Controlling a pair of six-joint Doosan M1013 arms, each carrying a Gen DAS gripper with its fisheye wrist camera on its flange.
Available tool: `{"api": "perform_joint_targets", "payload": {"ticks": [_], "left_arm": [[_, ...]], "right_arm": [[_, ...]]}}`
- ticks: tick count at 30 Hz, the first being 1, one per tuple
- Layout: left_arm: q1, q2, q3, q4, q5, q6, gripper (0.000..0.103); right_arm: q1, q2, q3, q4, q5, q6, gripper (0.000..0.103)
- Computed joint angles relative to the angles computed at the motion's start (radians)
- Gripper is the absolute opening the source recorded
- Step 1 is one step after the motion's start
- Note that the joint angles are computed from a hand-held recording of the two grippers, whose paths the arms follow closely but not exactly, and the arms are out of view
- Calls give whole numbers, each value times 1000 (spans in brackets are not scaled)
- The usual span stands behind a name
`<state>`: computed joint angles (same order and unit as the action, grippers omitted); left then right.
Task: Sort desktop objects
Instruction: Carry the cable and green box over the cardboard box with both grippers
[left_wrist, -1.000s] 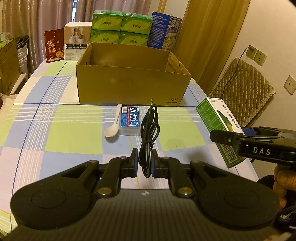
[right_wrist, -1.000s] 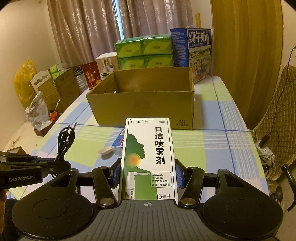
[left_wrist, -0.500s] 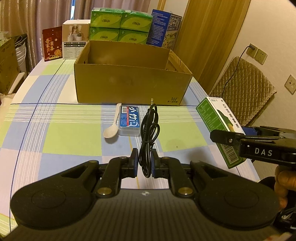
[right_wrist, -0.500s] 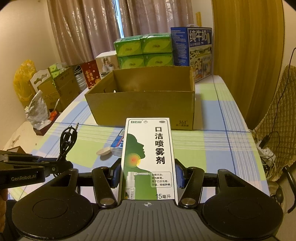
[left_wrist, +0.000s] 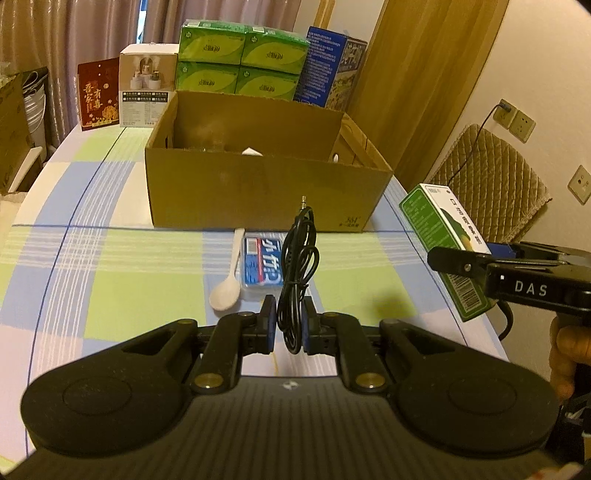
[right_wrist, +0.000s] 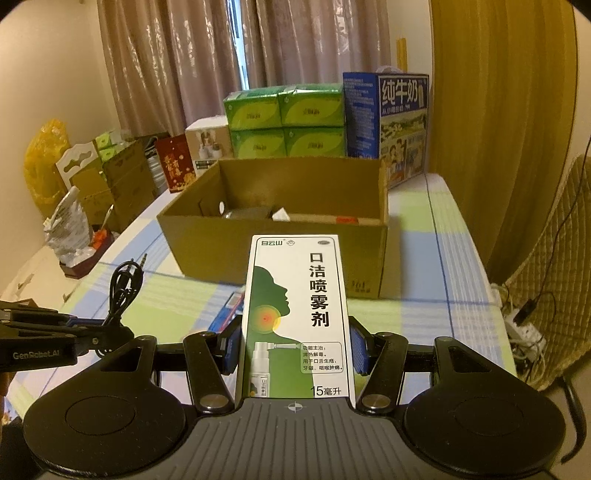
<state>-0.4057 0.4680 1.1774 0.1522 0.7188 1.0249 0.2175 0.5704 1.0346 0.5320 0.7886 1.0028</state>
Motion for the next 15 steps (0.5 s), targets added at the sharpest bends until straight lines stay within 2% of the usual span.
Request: {"api": "perform_joint_targets", "payload": {"ticks": [15], "left_arm": [[55,99,-183,-72,71,116,10]], "right_arm": [[10,132,-253,-46,117,52,53]]}}
